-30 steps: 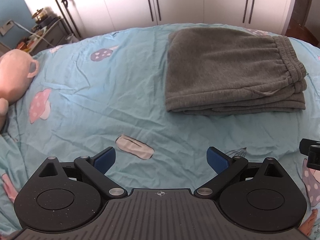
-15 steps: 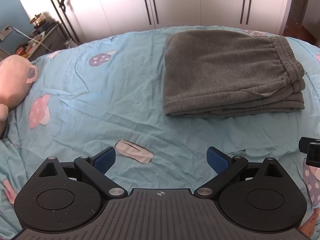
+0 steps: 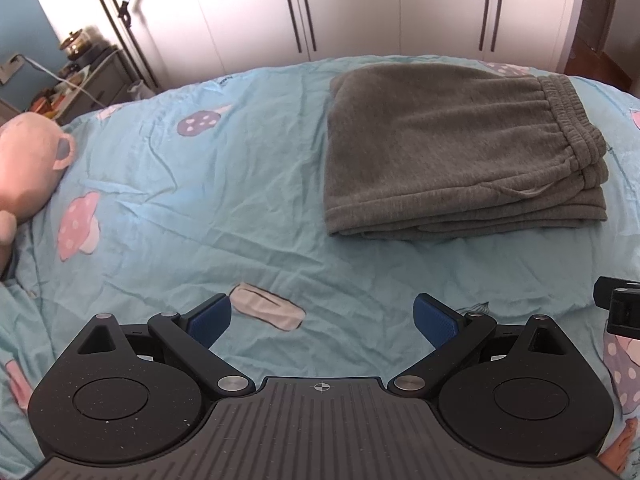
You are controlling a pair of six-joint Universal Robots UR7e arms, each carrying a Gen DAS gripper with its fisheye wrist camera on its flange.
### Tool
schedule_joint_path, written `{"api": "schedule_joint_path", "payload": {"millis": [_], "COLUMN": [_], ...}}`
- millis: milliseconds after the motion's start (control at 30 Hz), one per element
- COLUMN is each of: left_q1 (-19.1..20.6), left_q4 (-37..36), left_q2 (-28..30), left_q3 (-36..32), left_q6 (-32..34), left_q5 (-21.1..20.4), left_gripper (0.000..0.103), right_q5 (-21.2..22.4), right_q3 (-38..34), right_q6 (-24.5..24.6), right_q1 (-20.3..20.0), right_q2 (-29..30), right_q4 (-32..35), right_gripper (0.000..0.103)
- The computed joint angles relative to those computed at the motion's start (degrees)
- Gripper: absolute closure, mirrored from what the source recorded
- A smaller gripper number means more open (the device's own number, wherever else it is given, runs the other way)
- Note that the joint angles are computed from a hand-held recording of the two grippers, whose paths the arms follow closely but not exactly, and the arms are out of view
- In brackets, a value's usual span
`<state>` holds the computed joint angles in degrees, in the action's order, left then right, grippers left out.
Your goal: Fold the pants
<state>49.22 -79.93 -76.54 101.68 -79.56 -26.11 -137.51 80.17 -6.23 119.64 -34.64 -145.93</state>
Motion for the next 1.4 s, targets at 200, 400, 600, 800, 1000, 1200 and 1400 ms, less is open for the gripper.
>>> {"api": "schedule_joint_path", "payload": {"millis": [200, 400, 600, 800, 1000, 1200, 1400], "left_q1": [0.01, 0.04, 0.19, 0.17, 0.24, 0.38, 0.43], "left_q4": [-0.47, -0.81, -1.53, -1.65, -1.43, -1.86, -1.69], "left_q2": [-0.1, -0.09, 0.0, -0.09, -0.02, -0.1, -0.01], "left_q3": [0.11, 0.17, 0.22, 0.31, 0.18, 0.27, 0.17], "left_q6": [0.58, 0.94, 1.49, 1.66, 1.63, 2.06, 2.09], "left_q5": [-0.06, -0.09, -0.3, -0.45, -0.56, -0.81, -0.82], "left_gripper": [0.003, 0.003, 0.003, 0.003, 0.003, 0.003, 0.003], "right_q5": [0.1, 0.0, -0.06, -0.05, -0.04, -0.08, -0.13], "right_q3": [0.05, -0.08, -0.16, -0.11, -0.26, -0.26, -0.29], "right_q6": [-0.45, -0.14, -0.02, -0.23, 0.12, 0.02, 0.13], "right_q1": [0.07, 0.04, -0.05, -0.04, -0.09, -0.09, -0.09], "right_q2": [-0.02, 0.04, 0.13, 0.16, 0.17, 0.22, 0.21], "right_q4": [-0.01, 0.49, 0.65, 0.48, 0.95, 0.92, 1.11], "right_gripper": [0.005, 0.005, 0.005, 0.005, 0.005, 0.005, 0.005]}}
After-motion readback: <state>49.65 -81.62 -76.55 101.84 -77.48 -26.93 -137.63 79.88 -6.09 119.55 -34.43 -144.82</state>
